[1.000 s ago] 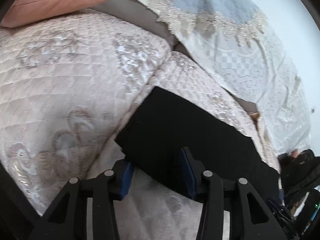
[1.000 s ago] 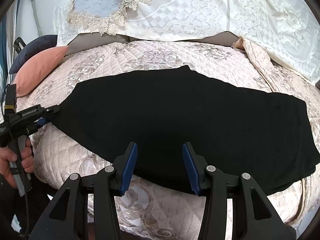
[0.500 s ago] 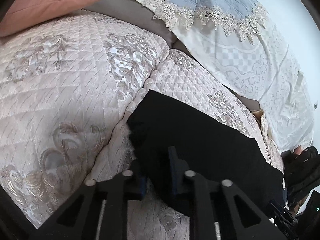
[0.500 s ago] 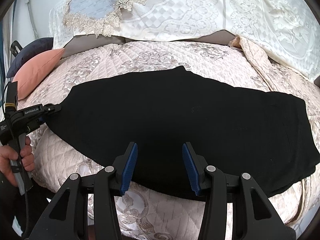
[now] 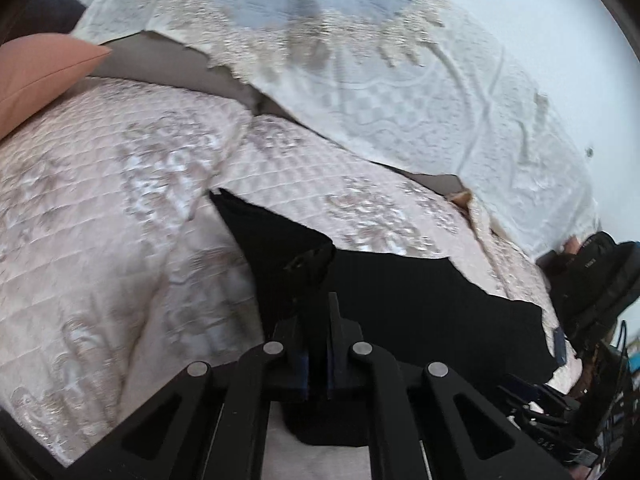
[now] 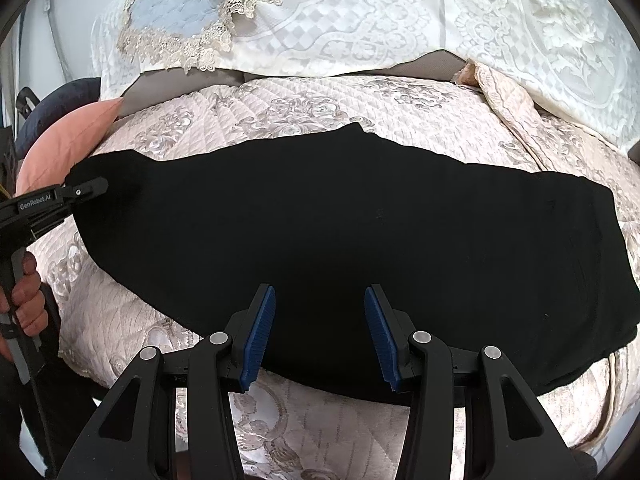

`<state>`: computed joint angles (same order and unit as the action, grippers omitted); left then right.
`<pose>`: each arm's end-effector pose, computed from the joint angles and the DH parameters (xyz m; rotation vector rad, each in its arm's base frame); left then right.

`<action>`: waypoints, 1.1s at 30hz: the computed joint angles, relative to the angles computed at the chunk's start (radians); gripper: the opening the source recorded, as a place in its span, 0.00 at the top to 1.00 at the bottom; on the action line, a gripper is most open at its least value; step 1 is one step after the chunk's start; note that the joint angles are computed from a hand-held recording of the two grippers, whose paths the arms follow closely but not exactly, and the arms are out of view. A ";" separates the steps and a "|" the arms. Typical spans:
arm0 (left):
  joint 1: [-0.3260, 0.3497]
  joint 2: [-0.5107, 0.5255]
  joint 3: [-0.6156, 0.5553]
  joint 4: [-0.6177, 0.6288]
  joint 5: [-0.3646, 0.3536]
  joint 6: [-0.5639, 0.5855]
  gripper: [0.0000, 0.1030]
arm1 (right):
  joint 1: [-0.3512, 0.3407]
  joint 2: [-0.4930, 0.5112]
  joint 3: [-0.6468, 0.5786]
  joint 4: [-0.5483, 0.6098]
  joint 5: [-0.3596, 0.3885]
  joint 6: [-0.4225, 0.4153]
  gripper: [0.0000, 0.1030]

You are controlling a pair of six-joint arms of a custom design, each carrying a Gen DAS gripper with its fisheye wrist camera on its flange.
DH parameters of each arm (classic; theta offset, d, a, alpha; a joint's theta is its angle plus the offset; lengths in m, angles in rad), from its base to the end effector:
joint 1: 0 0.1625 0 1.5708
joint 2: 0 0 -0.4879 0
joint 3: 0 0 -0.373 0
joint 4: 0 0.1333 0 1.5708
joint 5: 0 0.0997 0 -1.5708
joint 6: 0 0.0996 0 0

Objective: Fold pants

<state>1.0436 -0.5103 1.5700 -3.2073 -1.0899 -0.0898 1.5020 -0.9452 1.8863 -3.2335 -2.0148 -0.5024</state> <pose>-0.2172 -0.7297 0.0558 0.3940 2.6781 -0.9641 0.0463 -0.6443 0.2549 0.3205 -2.4167 0.7249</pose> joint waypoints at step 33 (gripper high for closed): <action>-0.069 0.169 -0.201 0.380 -0.394 0.174 0.94 | -0.076 -0.091 0.057 -0.065 0.015 0.077 0.54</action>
<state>0.9741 -0.3415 1.3687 -2.8273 -1.4843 0.0845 1.4257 -1.0365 1.9432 -3.2987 -2.0001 -0.4252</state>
